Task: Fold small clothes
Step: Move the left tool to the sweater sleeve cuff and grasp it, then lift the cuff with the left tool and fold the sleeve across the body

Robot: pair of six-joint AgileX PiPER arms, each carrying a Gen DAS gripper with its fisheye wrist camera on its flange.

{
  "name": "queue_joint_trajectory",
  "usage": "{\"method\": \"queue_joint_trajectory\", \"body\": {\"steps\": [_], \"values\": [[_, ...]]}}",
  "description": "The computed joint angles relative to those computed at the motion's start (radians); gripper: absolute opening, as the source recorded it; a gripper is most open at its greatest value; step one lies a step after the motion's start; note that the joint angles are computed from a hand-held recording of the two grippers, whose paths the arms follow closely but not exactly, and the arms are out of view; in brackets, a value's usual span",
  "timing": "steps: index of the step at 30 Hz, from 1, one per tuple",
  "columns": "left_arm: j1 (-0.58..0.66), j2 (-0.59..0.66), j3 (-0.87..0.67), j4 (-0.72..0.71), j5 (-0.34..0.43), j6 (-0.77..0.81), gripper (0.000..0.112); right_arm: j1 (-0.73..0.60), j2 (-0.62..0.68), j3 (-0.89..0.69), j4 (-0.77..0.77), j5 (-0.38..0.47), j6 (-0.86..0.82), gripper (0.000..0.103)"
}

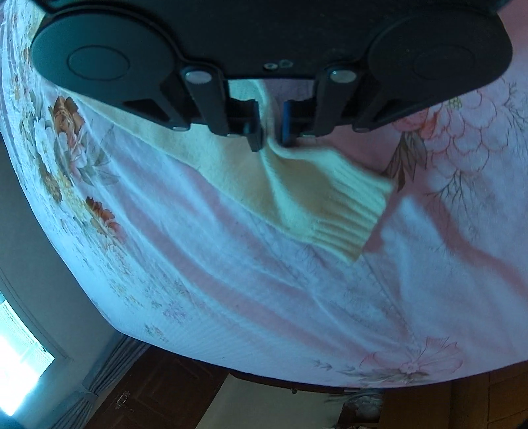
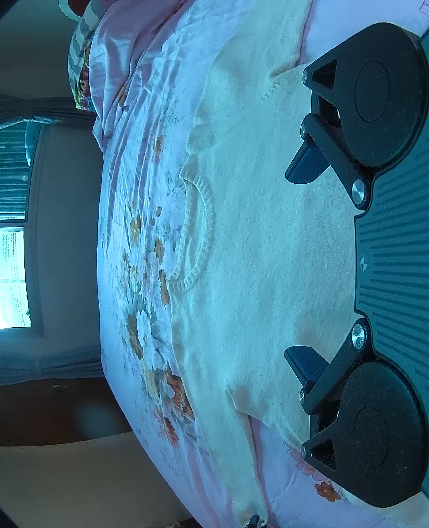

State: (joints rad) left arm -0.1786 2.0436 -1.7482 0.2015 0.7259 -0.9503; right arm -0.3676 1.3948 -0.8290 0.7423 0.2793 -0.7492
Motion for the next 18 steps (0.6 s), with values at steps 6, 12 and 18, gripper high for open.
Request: {"method": "queue_joint_trajectory", "body": {"steps": [6, 12, 18], "values": [[-0.140, 0.008, -0.163, 0.077, -0.026, 0.142, 0.006, -0.037, -0.010, 0.007, 0.053, 0.014, -0.052, 0.103], [-0.360, 0.142, -0.502, -0.202, 0.035, 0.554, 0.006, -0.121, -0.022, 0.008, 0.117, 0.067, -0.128, 0.103], [-0.553, 0.371, -0.841, -0.470, 0.317, 0.834, 0.007, -0.267, -0.023, 0.011, 0.185, 0.132, -0.227, 0.103]]}}
